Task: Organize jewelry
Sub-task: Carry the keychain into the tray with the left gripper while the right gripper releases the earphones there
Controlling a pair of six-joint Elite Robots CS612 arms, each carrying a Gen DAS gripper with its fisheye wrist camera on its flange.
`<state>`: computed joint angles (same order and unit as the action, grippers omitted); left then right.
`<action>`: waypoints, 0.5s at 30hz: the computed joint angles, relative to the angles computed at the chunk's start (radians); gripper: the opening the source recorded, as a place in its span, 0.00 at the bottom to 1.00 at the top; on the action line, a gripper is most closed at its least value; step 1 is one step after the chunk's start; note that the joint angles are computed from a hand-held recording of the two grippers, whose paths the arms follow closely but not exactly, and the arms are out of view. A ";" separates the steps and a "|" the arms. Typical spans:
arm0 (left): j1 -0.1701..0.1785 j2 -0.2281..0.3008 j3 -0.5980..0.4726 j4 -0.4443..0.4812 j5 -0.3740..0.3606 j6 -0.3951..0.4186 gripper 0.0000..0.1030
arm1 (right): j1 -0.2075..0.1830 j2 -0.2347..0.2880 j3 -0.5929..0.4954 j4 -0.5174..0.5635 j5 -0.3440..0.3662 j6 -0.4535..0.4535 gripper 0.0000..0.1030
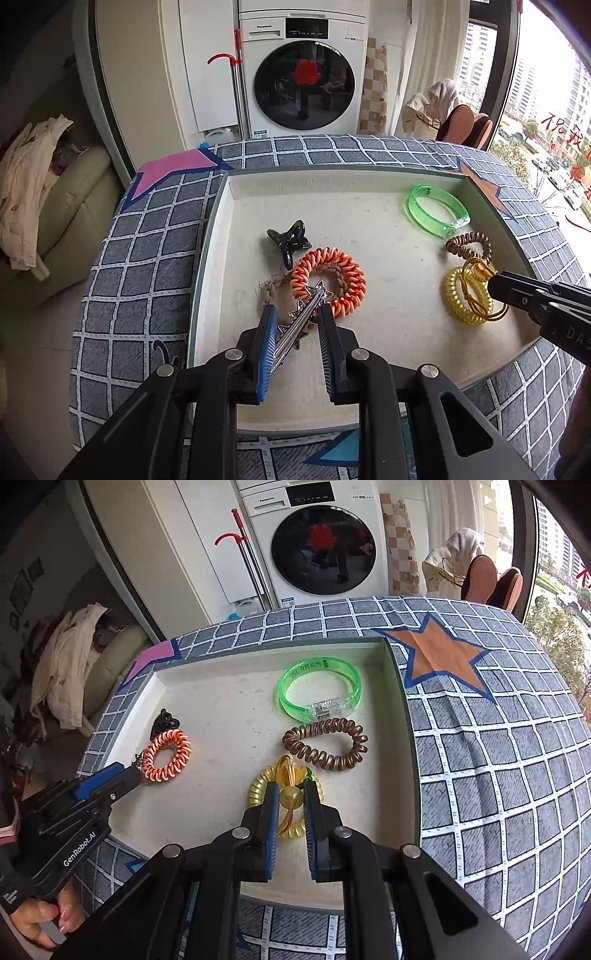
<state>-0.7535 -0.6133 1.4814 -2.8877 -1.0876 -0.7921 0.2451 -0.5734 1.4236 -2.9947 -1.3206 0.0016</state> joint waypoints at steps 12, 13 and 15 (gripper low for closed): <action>-0.006 0.022 -0.023 0.043 0.015 0.009 0.41 | 0.002 0.011 -0.007 0.042 -0.011 0.003 0.26; -0.007 0.021 -0.023 0.047 0.019 0.008 0.41 | 0.002 0.010 -0.008 0.044 -0.006 0.003 0.33; -0.008 0.020 -0.024 0.051 0.015 0.005 0.41 | 0.002 0.008 -0.007 0.046 0.010 0.002 0.45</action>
<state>-0.7614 -0.5929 1.4570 -2.8370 -1.0723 -0.7868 0.2468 -0.5657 1.4169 -2.9492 -1.3105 0.0040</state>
